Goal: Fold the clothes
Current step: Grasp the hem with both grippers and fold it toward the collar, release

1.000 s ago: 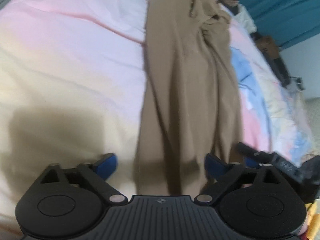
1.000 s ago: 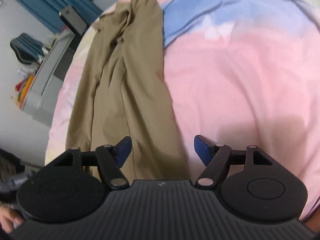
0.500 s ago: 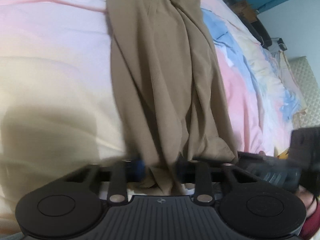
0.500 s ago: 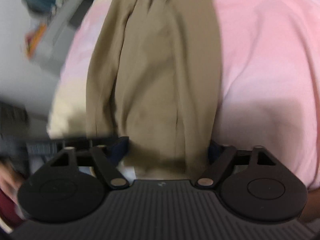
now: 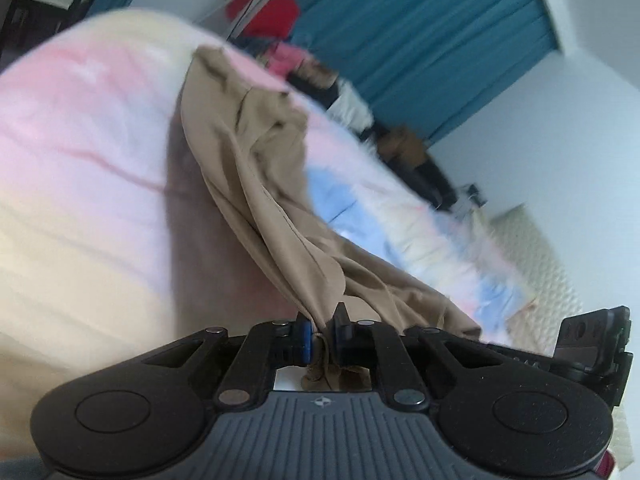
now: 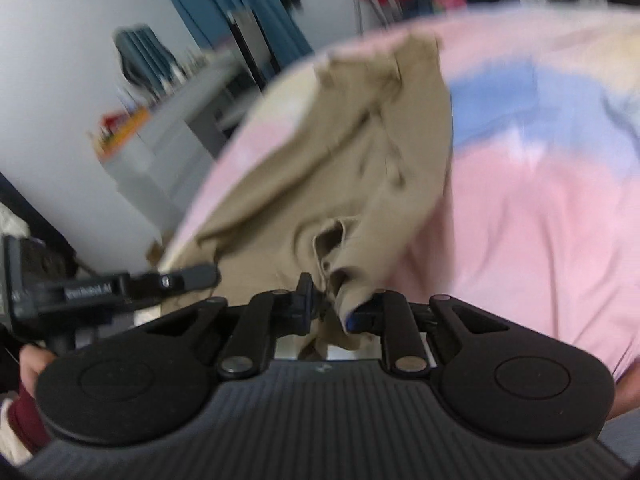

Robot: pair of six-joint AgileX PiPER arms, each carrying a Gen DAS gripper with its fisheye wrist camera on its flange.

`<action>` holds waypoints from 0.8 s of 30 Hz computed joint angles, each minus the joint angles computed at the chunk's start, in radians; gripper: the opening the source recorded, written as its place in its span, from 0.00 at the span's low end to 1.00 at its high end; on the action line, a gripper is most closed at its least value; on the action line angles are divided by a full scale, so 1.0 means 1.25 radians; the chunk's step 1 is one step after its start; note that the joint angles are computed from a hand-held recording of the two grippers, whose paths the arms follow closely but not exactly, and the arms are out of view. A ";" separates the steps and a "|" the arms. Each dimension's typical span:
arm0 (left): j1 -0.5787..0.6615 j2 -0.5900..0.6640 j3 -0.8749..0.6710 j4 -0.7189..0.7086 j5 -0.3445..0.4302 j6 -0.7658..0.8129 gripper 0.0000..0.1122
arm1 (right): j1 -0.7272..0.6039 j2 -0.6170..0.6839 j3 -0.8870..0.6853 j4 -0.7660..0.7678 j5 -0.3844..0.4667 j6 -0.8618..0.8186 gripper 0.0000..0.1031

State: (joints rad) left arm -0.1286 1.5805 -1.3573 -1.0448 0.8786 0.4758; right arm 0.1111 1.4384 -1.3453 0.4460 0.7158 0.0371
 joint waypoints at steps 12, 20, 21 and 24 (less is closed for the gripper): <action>-0.062 -0.233 0.003 0.060 -0.018 -0.102 0.09 | -0.079 -0.232 0.086 0.146 -0.004 -0.145 0.12; -0.015 -0.201 -0.059 0.081 -0.002 -0.143 0.09 | -0.120 -0.167 0.068 0.225 -0.053 -0.206 0.11; -0.008 -0.179 -0.087 0.090 0.001 -0.156 0.09 | -0.122 -0.147 0.057 0.233 -0.063 -0.210 0.11; -0.001 -0.074 -0.206 0.120 -0.012 -0.183 0.09 | -0.124 -0.060 -0.006 0.245 -0.102 -0.213 0.11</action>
State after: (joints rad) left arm -0.1293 1.4875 -1.6149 -0.8945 0.8639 0.2473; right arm -0.0445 1.3630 -1.3526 0.7525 0.5881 -0.2289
